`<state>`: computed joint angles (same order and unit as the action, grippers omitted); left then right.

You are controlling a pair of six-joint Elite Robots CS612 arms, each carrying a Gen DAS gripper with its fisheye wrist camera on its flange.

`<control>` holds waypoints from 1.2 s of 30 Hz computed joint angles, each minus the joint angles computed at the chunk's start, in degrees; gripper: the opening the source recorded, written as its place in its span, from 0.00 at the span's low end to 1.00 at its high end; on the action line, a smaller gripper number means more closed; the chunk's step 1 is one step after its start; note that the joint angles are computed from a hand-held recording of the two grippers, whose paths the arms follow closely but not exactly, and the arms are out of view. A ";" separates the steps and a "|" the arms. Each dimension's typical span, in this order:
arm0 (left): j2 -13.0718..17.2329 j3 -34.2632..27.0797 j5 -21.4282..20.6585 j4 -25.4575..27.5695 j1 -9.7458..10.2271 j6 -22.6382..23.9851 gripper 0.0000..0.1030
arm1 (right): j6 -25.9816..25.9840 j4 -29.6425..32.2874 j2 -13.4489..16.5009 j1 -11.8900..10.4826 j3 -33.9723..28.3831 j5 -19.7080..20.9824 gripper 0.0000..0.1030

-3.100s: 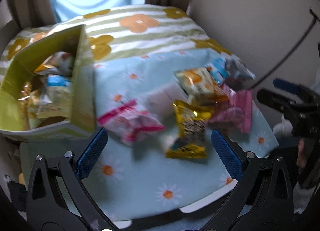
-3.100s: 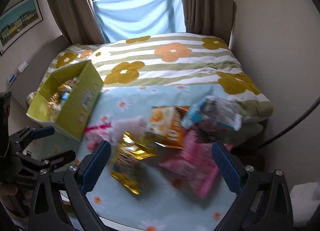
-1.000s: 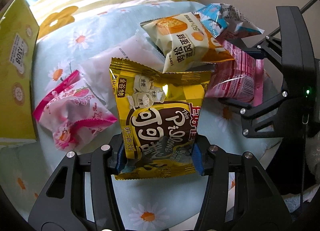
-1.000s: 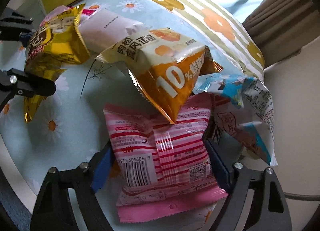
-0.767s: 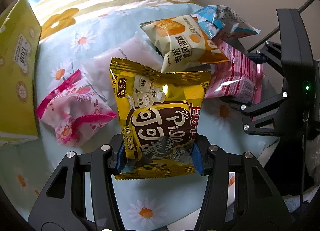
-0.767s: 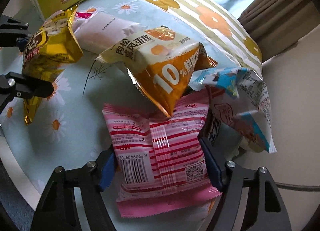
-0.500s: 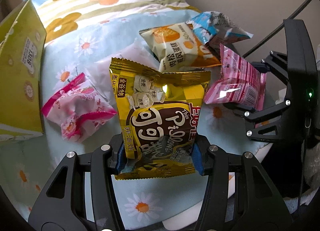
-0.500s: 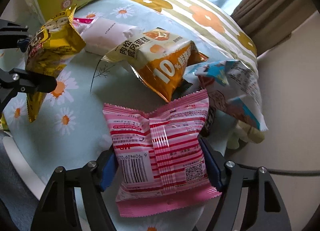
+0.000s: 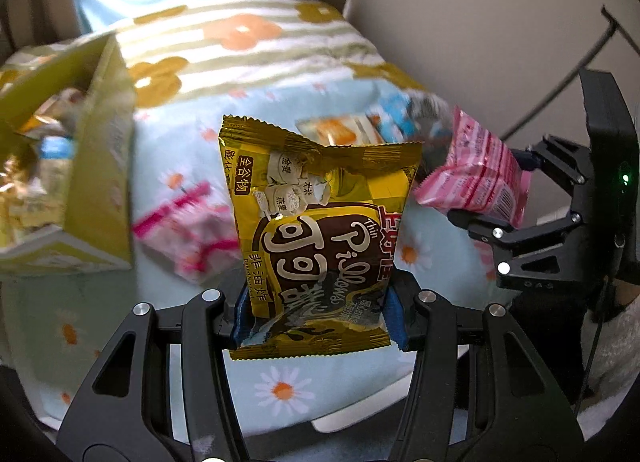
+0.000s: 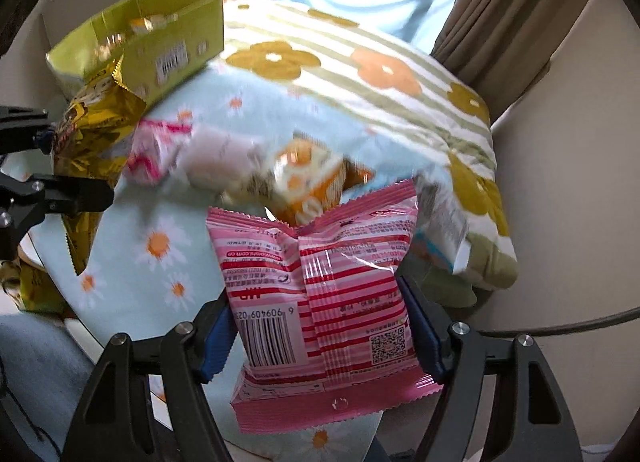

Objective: Organize snacks
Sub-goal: 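Carry the gold packet over the box with left gripper while right carries pink packet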

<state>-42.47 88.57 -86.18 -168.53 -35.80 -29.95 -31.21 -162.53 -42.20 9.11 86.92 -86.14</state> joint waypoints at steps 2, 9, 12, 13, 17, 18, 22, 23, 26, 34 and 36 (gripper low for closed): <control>-1.02 0.81 1.75 -1.30 0.51 -0.51 0.47 | 0.82 -0.39 -0.50 0.45 -0.48 0.98 0.68; -4.09 3.48 5.78 -5.43 3.37 -1.14 0.47 | 3.97 0.29 -0.58 2.60 -4.50 4.41 0.68; -5.19 4.70 6.40 -6.57 5.23 -0.52 0.47 | 5.57 0.39 0.01 4.10 -6.96 5.48 0.68; -5.42 4.78 6.25 -6.44 5.87 -0.43 0.47 | 6.33 0.52 0.40 4.92 -8.20 5.53 0.68; -6.59 5.80 5.69 -6.44 8.89 0.02 0.47 | 7.67 1.10 1.66 7.11 -11.63 6.47 0.68; -6.85 6.13 5.96 -6.38 9.38 0.26 0.47 | 7.88 1.43 2.15 7.79 -12.74 6.68 0.68; -7.31 6.37 5.64 -5.47 12.53 1.45 0.47 | 8.51 3.84 4.85 10.35 -18.36 7.36 0.68; -7.35 6.34 5.65 -5.13 13.36 1.90 0.47 | 8.67 4.52 5.55 10.83 -19.73 7.50 0.68; -7.01 5.70 4.75 -3.85 15.74 3.02 0.47 | 9.32 6.80 7.88 12.44 -24.06 7.75 0.68; -2.97 0.08 -0.54 2.41 21.00 6.12 0.47 | 14.49 14.23 13.75 15.30 -34.04 6.86 0.68; -1.69 -1.61 -2.47 3.98 21.94 6.78 0.47 | 15.84 16.10 14.65 15.75 -35.49 6.32 0.68</control>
<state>-44.17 86.95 -88.64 -164.55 -13.86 -23.17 -15.37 -146.42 -27.55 24.85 51.43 -79.81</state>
